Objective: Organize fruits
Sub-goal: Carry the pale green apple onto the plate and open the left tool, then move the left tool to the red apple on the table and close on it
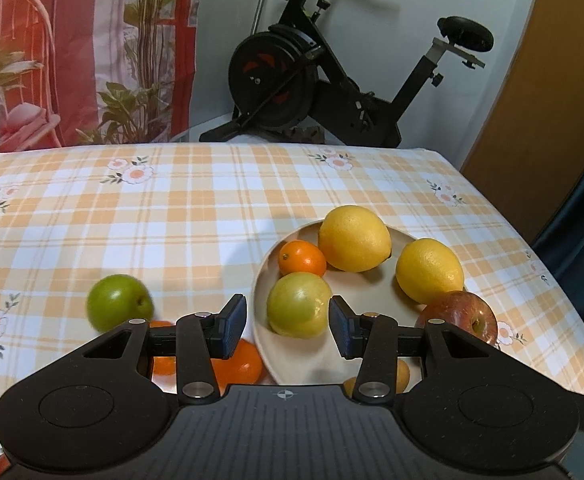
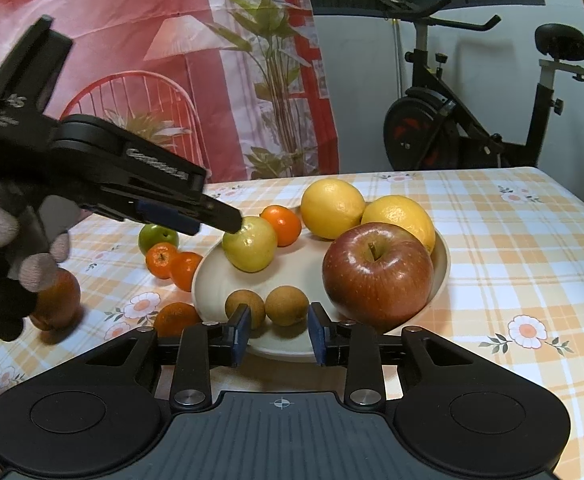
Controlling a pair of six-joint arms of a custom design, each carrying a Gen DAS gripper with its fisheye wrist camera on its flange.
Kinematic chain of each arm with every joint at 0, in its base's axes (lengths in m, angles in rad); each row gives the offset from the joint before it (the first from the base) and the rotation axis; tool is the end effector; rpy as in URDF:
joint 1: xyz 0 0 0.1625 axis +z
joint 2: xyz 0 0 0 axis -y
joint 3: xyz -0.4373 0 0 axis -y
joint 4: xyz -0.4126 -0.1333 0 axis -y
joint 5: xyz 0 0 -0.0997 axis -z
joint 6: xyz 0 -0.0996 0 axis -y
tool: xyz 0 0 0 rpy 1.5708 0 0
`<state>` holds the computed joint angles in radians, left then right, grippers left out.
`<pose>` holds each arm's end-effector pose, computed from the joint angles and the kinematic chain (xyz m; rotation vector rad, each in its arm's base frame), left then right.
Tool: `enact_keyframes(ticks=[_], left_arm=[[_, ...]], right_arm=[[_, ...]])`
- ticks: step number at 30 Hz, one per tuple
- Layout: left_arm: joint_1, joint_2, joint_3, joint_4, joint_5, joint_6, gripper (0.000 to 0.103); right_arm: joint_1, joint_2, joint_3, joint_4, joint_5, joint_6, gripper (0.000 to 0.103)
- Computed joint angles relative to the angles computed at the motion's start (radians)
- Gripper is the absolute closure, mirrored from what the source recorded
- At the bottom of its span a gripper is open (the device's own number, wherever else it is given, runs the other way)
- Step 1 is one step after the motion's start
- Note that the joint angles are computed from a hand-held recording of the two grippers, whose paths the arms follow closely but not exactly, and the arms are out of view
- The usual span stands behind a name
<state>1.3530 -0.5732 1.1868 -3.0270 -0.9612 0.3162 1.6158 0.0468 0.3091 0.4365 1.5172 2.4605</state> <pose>0.0060 -0.8535 0.1821 0.2965 2.3232 -1.0021 0.1755 -0.8153 -0.1425 1.0019 -2.5525 1.0911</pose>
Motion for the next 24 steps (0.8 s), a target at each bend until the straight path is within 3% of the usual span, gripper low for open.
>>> enact_keyframes(ticks=[16,24], left_arm=[[0.001,-0.138,0.227,-0.192,0.032,0.072,0.055],[-0.008,-0.164,0.326,-0.365,0.081,0.109,0.055]], right_arm=[[-0.002,-0.063,0.132,-0.096,-0.015,-0.017,0.073],[0.0,-0.078,0.167,-0.121,-0.019,-0.028,0.073]])
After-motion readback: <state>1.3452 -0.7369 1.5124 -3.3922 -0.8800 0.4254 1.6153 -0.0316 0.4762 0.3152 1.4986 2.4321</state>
